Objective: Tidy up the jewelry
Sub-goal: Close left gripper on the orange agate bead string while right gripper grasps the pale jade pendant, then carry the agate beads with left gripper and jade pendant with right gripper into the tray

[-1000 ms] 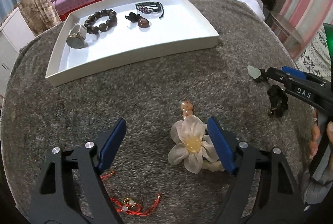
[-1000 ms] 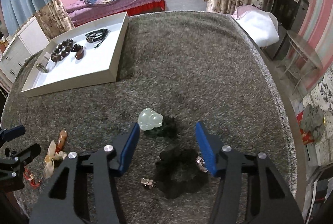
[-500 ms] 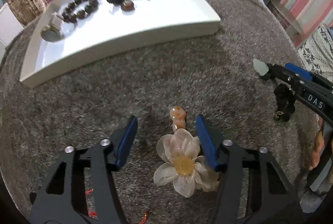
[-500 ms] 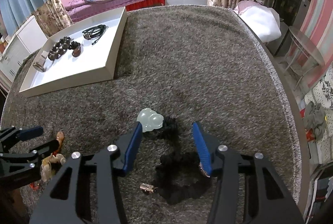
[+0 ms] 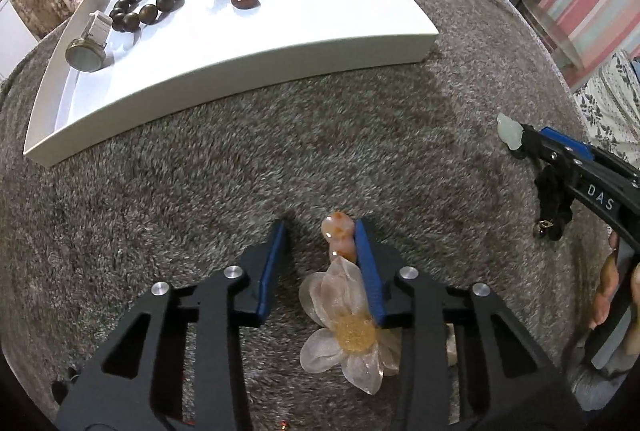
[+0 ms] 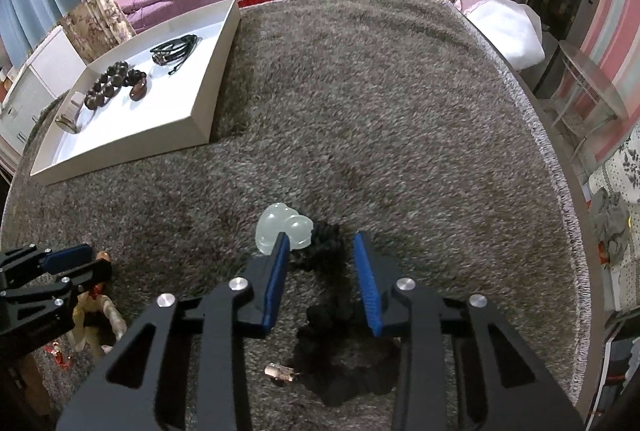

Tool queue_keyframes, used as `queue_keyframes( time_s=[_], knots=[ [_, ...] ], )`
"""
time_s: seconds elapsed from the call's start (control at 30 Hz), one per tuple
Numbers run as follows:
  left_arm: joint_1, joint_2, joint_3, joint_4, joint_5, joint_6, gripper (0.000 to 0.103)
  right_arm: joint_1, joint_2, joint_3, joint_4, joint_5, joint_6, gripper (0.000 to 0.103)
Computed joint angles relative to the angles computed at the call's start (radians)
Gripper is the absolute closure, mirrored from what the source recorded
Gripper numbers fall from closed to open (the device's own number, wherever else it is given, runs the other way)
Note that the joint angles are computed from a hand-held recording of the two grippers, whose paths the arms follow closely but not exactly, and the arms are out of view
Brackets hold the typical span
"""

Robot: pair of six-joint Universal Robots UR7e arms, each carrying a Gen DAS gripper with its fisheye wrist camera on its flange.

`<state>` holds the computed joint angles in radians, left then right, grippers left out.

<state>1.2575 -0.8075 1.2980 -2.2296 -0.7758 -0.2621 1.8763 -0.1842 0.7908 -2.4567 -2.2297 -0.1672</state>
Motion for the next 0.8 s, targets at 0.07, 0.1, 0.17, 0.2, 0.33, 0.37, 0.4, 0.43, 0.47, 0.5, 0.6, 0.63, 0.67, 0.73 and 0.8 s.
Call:
queue_keyframes(
  time_s=[0.07, 0.1, 0.17, 0.2, 0.33, 0.37, 0.4, 0.43, 0.47, 0.5, 0.6, 0.63, 0.67, 0.73, 0.8],
  knots=[
    [-0.001, -0.005, 0.005, 0.002, 0.001, 0.001, 0.08, -0.001, 0.001, -0.002, 0.002, 0.003, 0.002, 0.071],
    [-0.001, -0.006, 0.006, 0.003, -0.001, 0.001, 0.085, -0.001, 0.001, -0.004, 0.006, 0.006, 0.004, 0.071],
    [-0.001, -0.012, 0.011, 0.004, -0.006, 0.001, 0.086, -0.002, 0.001, -0.007, 0.01, 0.01, 0.006, 0.074],
    [-0.001, -0.011, 0.009, 0.004, -0.008, 0.001, 0.086, -0.001, 0.002, -0.008, 0.009, 0.01, 0.006, 0.076],
    [0.0, -0.014, 0.013, -0.004, -0.011, 0.004, 0.087, -0.002, 0.001, -0.007, 0.011, 0.01, 0.007, 0.079],
    [0.0, -0.015, 0.015, -0.007, -0.013, 0.006, 0.088, -0.002, 0.001, -0.007, 0.011, 0.01, 0.007, 0.079],
    [0.0, -0.014, 0.014, -0.007, -0.013, 0.006, 0.088, -0.002, 0.001, -0.007, 0.008, 0.009, 0.006, 0.08],
    [-0.001, -0.014, 0.015, -0.009, -0.012, 0.007, 0.088, -0.002, 0.002, -0.008, 0.008, 0.01, 0.005, 0.08],
    [-0.002, -0.015, 0.017, -0.012, -0.012, 0.009, 0.089, -0.002, 0.002, -0.008, 0.007, 0.009, 0.005, 0.082],
    [-0.002, -0.018, 0.02, -0.015, -0.015, 0.012, 0.09, -0.002, 0.003, -0.009, 0.006, 0.007, 0.006, 0.084],
    [-0.002, -0.03, 0.035, -0.032, -0.023, 0.021, 0.091, -0.004, -0.001, -0.003, 0.003, 0.013, 0.008, 0.086],
    [-0.002, -0.033, 0.037, -0.036, -0.024, 0.022, 0.091, -0.004, -0.003, 0.0, 0.001, 0.014, 0.008, 0.086],
    [-0.002, -0.034, 0.039, -0.041, -0.026, 0.024, 0.091, -0.003, -0.003, 0.001, -0.001, 0.013, 0.007, 0.087],
    [0.001, -0.035, 0.035, -0.04, -0.031, 0.02, 0.092, -0.003, -0.007, 0.011, -0.014, 0.014, 0.006, 0.087],
    [0.004, -0.037, 0.033, -0.039, -0.042, 0.023, 0.092, -0.004, -0.014, 0.024, -0.034, 0.02, 0.003, 0.088]
  ],
)
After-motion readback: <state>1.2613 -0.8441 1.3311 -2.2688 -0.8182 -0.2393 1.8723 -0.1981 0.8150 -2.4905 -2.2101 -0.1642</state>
